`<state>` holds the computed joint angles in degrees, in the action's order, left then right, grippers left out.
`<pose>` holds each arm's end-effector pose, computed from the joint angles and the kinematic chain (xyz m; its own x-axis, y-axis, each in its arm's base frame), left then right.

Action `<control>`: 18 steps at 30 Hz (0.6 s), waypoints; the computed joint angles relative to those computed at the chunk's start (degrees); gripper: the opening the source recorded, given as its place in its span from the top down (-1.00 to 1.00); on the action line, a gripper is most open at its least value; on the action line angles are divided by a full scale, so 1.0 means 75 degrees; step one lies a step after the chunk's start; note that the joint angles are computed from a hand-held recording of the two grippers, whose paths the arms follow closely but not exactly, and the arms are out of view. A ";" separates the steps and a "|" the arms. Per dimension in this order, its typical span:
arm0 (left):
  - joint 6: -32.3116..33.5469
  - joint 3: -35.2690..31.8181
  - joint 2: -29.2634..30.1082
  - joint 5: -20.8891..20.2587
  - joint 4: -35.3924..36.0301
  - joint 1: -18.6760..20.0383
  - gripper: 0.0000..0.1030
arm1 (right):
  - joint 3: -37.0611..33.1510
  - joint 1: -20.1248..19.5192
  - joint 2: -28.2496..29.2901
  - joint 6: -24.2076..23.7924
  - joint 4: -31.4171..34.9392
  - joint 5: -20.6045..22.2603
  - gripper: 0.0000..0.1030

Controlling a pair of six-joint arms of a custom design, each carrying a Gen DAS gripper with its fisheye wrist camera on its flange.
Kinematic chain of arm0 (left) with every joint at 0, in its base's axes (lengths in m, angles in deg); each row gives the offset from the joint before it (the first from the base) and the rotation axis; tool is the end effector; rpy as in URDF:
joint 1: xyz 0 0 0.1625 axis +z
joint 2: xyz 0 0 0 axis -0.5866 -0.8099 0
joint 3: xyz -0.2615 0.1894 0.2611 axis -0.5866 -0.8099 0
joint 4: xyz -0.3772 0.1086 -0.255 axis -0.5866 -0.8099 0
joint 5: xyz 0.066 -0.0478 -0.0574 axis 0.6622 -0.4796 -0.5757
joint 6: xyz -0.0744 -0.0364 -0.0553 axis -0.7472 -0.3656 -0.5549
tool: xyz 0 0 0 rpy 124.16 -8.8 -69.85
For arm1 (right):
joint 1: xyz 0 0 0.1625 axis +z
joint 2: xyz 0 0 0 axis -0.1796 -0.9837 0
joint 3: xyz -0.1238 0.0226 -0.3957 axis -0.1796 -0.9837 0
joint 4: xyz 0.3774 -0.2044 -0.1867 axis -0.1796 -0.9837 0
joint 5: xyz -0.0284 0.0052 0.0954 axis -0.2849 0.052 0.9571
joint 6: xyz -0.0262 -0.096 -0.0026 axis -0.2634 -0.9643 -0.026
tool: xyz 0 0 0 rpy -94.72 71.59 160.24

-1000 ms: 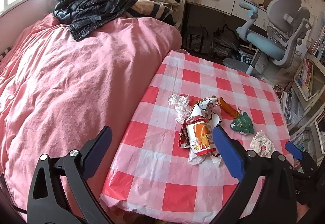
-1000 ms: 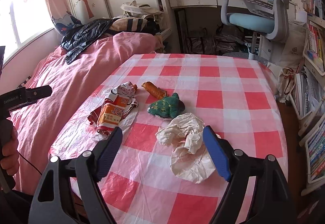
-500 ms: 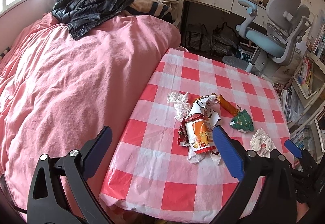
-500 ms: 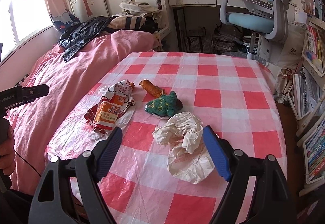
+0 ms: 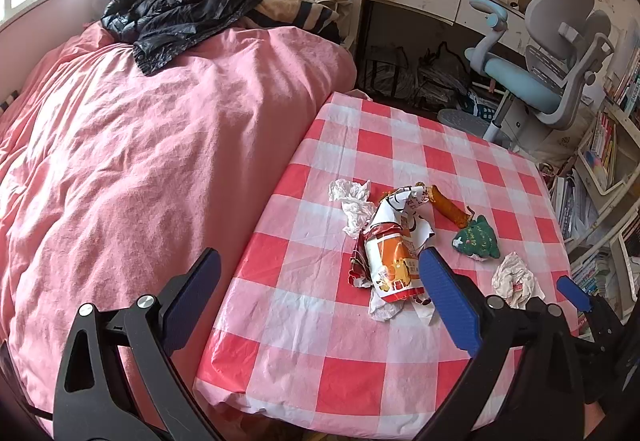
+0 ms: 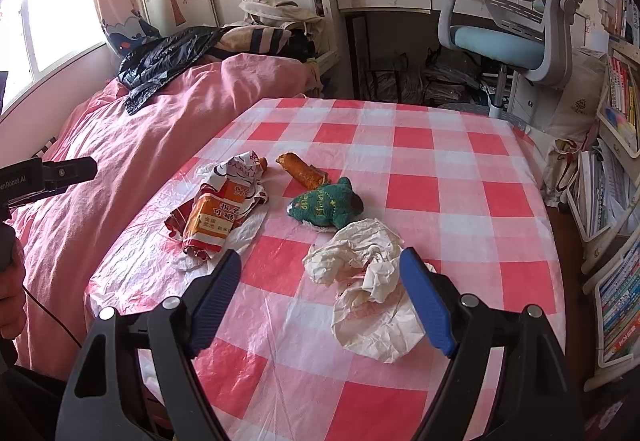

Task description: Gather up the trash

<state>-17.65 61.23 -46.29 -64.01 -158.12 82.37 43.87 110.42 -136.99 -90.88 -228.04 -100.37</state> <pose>-0.1282 -0.4631 0.1958 -0.6980 -0.4193 -0.5805 0.2162 0.6494 -0.7290 0.1965 -0.4962 0.1175 -0.7039 -0.4941 0.5103 -0.6900 0.6460 -0.3263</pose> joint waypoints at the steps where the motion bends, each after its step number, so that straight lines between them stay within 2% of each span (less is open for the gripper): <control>1: 0.0003 0.0000 0.0003 -0.0002 -0.0006 0.0000 -0.85 | 0.0001 -0.0001 0.0004 -0.0010 -0.0004 -0.0002 -0.52; 18: 0.0016 -0.0009 -0.0024 -0.0013 0.0003 0.0011 -0.85 | -0.0013 0.0011 0.0055 -0.0013 -0.0022 -0.0028 -0.52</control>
